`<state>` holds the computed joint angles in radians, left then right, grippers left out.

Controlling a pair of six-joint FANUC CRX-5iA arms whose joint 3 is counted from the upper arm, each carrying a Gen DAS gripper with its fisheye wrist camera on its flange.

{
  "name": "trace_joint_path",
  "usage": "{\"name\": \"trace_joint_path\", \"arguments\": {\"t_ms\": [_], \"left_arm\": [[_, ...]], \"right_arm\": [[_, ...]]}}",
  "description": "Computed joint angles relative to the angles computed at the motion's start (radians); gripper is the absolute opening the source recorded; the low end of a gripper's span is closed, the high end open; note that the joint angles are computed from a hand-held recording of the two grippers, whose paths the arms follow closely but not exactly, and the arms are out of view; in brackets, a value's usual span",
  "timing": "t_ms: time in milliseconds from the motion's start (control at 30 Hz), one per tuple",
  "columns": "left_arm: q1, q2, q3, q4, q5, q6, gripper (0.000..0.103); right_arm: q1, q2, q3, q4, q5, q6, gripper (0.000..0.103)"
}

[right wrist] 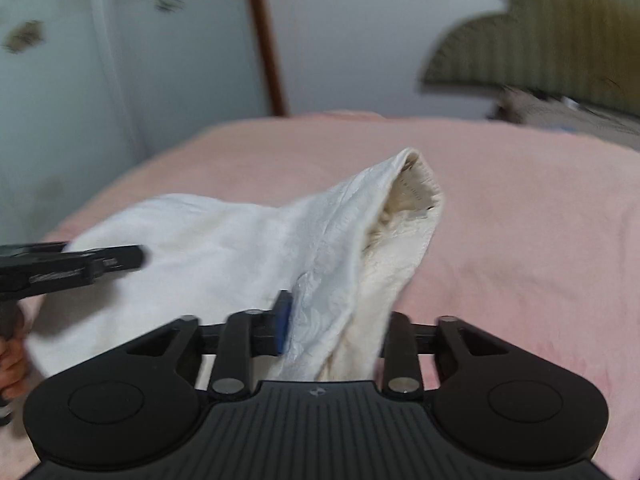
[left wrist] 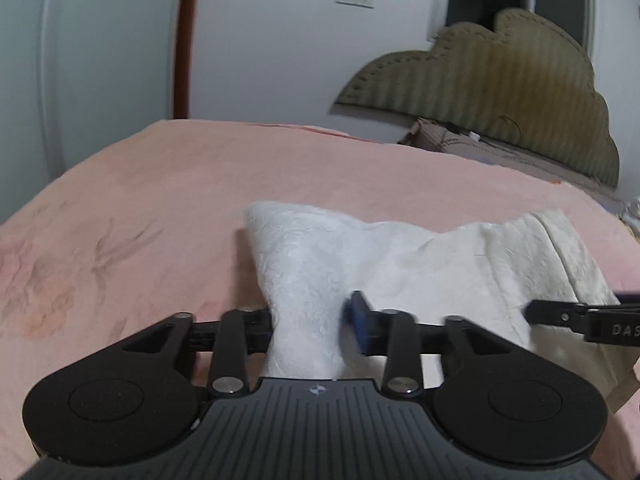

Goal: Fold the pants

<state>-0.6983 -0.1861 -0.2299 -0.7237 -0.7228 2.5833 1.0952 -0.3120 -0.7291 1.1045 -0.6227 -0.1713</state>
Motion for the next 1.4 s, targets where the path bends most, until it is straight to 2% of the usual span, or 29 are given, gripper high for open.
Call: {"name": "trace_joint_path", "arguments": {"t_ms": [67, 100, 233, 300, 333, 367, 433, 467, 567, 633, 700, 800, 900, 1033, 1100, 1200, 1400], "left_arm": [[-0.033, -0.025, -0.008, -0.054, -0.059, 0.042, 0.057], [-0.064, -0.037, -0.008, -0.103, -0.100, 0.078, 0.060], [-0.156, -0.072, -0.017, -0.195, -0.229, 0.155, 0.074], [-0.196, -0.056, -0.007, -0.217, -0.294, 0.119, 0.080], [-0.226, -0.033, 0.006, -0.247, -0.338, 0.108, 0.082], [-0.244, -0.020, 0.012, -0.271, -0.366, 0.099, 0.083], [-0.270, -0.008, 0.024, -0.291, -0.412, 0.106, 0.083], [-0.286, -0.016, 0.027, -0.298, -0.431, 0.128, 0.079], [-0.359, -0.056, 0.018, -0.319, -0.473, 0.200, 0.082], [-0.393, -0.073, 0.011, -0.295, -0.475, 0.213, 0.086], [-0.418, -0.078, 0.006, -0.253, -0.470, 0.208, 0.089], [-0.449, -0.065, -0.006, -0.215, -0.457, 0.224, 0.091], [-0.463, -0.050, -0.017, -0.193, -0.452, 0.257, 0.093], [-0.470, -0.015, -0.012, -0.188, -0.483, 0.285, 0.095], [-0.466, -0.007, -0.011, -0.181, -0.492, 0.299, 0.096], [-0.469, 0.005, -0.005, -0.184, -0.512, 0.315, 0.103], [-0.465, 0.019, 0.007, -0.172, -0.527, 0.297, 0.103]], "right_arm": [[-0.035, -0.058, -0.065, 0.018, 0.076, -0.096, 0.045], [-0.038, -0.087, -0.092, 0.028, 0.080, -0.132, 0.045], [0.098, -0.164, -0.164, 0.148, -0.155, -0.275, 0.048], [0.154, -0.181, -0.182, 0.188, -0.197, -0.244, 0.048], [0.176, -0.174, -0.180, 0.185, -0.214, -0.205, 0.047], [0.215, -0.138, -0.147, 0.131, -0.269, -0.121, 0.047], [0.251, -0.085, -0.107, 0.061, -0.350, -0.055, 0.056], [0.255, -0.089, -0.109, 0.064, -0.362, -0.097, 0.056], [0.325, -0.110, -0.125, 0.111, -0.441, -0.217, 0.056], [0.378, -0.125, -0.139, 0.128, -0.437, -0.222, 0.060], [0.438, -0.115, -0.137, 0.118, -0.454, -0.236, 0.072], [0.473, -0.110, -0.143, 0.104, -0.418, -0.266, 0.072], [0.518, -0.084, -0.129, 0.068, -0.444, -0.286, 0.073], [0.577, -0.047, -0.092, -0.005, -0.518, -0.273, 0.092], [0.616, -0.032, -0.072, -0.047, -0.561, -0.279, 0.093], [0.634, -0.024, -0.054, -0.083, -0.573, -0.292, 0.095], [0.636, 0.038, -0.003, -0.117, -0.586, -0.261, 0.101]]}}
